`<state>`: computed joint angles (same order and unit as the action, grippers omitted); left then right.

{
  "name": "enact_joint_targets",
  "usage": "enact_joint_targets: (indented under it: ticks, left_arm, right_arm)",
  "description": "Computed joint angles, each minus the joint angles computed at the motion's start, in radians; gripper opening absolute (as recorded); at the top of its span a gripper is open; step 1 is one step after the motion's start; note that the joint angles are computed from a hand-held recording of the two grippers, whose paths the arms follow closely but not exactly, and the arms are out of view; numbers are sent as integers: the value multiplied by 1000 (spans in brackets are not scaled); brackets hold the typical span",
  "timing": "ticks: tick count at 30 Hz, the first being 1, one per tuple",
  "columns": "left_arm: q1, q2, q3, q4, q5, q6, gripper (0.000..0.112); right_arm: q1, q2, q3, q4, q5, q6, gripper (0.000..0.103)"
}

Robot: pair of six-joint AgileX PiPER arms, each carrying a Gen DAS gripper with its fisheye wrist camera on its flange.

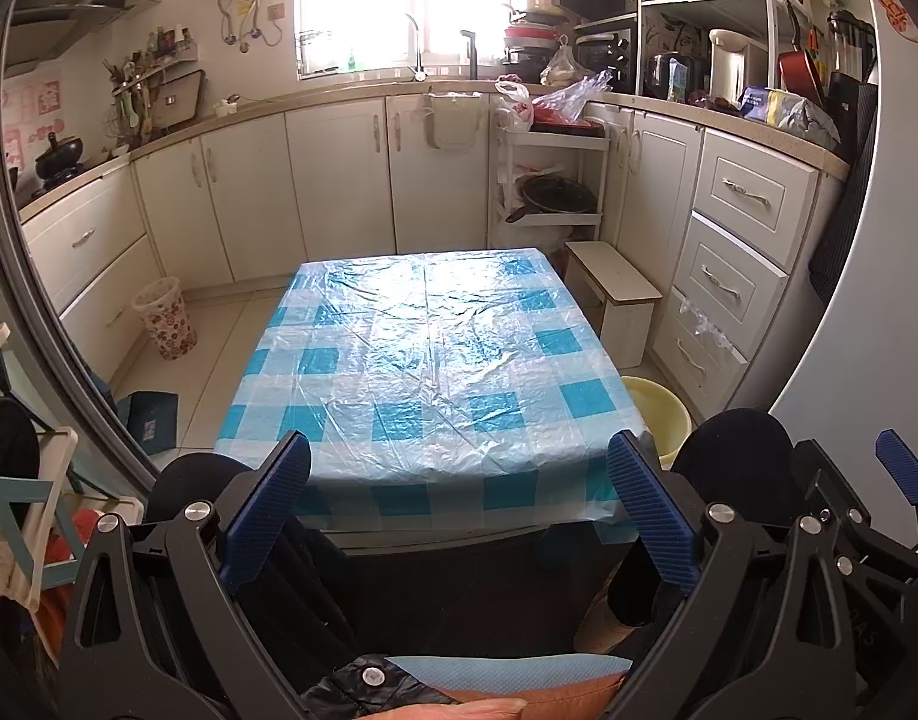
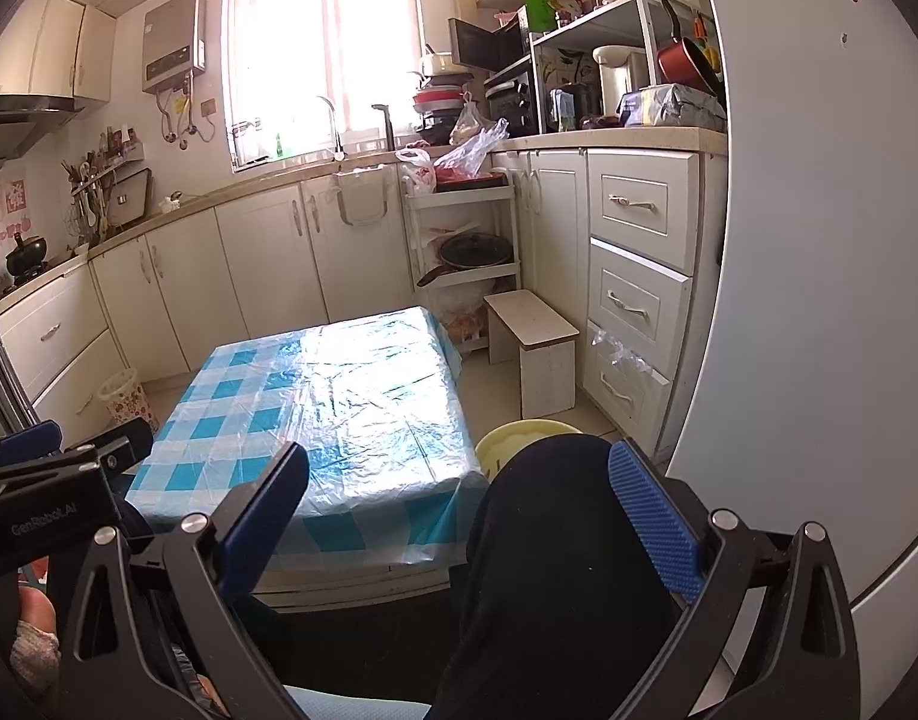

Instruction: Collect trash

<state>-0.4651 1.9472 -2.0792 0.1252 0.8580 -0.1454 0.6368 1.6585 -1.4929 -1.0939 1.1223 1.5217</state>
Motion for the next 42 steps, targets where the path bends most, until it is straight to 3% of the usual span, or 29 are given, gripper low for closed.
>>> enact_joint_targets:
  ticks: [42]
  left_arm:
    - [20,-10,20,-12,-10,10,95]
  right_arm:
    - [0,19,-19,29,1,-27,96]
